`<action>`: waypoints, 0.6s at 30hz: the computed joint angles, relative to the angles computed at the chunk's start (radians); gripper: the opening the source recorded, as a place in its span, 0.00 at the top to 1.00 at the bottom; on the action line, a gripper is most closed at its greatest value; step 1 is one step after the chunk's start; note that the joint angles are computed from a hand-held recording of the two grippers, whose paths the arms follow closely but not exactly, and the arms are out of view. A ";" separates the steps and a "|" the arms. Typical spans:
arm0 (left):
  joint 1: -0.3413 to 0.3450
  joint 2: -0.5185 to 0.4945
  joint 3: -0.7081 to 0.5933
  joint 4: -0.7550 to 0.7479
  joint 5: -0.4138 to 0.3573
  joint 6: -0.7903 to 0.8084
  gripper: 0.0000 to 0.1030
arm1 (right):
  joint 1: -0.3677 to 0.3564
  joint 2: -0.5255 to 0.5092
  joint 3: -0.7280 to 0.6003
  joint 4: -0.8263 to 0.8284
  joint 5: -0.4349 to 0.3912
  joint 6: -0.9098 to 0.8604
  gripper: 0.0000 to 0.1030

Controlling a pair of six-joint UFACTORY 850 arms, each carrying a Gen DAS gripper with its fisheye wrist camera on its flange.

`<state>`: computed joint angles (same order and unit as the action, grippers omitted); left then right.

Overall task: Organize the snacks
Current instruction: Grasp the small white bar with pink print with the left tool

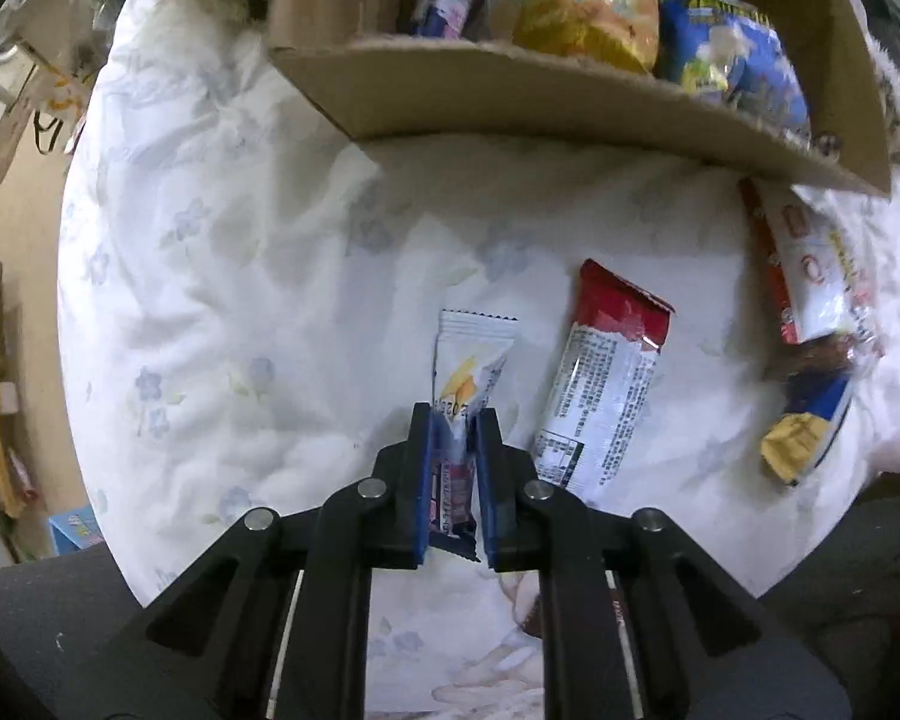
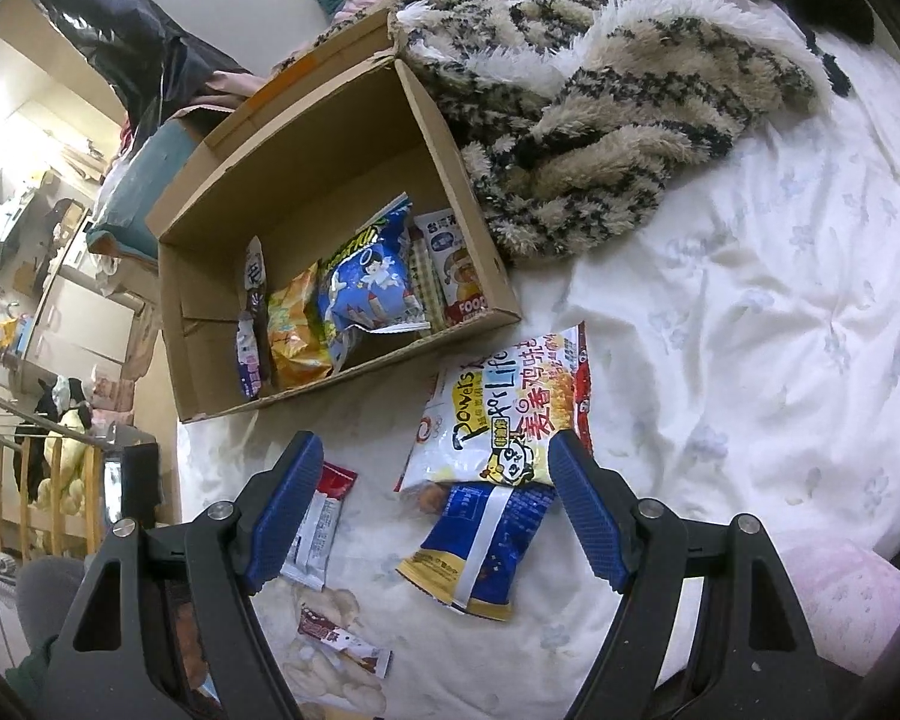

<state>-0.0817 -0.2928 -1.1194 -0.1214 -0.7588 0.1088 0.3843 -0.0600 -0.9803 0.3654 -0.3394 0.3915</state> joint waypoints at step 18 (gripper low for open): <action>0.031 0.126 0.037 -0.089 0.085 0.038 0.92 | 0.013 -0.216 -0.104 0.115 -0.299 -0.094 0.23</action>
